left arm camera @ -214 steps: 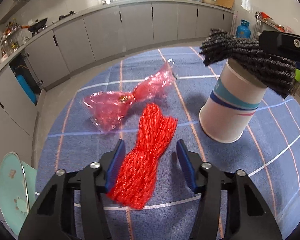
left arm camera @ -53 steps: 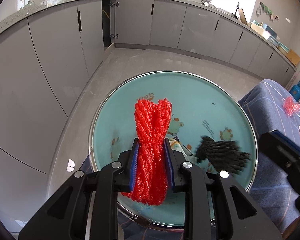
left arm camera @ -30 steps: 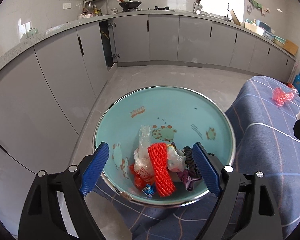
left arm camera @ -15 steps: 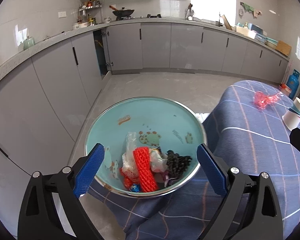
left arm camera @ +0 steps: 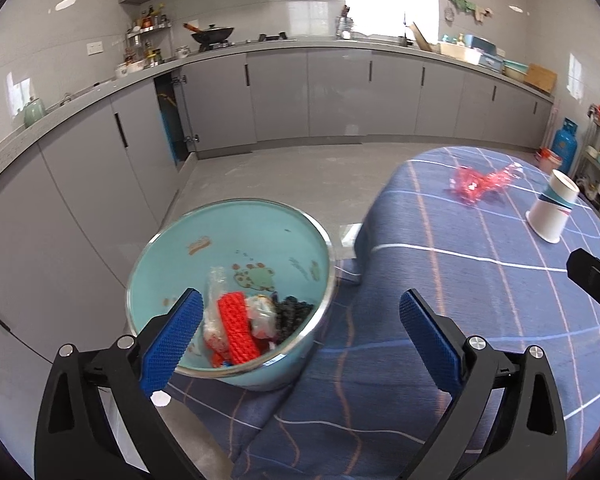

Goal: Collect trash
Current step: 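Move both open tools back toward the pink wrapper and paper cup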

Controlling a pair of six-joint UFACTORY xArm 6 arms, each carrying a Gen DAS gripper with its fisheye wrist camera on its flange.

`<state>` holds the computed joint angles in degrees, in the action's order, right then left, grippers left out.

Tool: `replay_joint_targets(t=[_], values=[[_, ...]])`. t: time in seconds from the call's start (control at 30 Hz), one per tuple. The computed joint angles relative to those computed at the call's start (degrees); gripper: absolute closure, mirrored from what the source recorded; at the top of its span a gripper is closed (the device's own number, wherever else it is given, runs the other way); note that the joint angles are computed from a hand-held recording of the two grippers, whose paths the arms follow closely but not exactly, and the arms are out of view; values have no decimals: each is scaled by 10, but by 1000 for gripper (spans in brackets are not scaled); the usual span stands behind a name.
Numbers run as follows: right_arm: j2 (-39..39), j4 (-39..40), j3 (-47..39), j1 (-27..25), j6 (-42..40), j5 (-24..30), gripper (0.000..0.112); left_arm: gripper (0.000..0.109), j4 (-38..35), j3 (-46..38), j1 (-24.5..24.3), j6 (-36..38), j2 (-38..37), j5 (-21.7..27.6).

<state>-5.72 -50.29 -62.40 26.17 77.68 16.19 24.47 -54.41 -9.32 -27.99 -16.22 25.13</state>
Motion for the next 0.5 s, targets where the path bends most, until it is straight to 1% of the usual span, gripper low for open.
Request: replay_joint_targets(t=[0.1, 0.23, 0.33, 0.5], values=[[-20, 2, 25, -11, 6, 5, 47, 12, -20, 0, -22, 16, 3, 1], [-44, 11, 54, -30, 6, 14, 47, 12, -17, -2, -50, 25, 12, 0], [-61, 22, 75, -47, 5, 22, 47, 12, -34, -10, -70, 42, 28, 2], [-67, 71, 84, -77, -41, 28, 47, 12, -30, -43, -91, 48, 63, 5]])
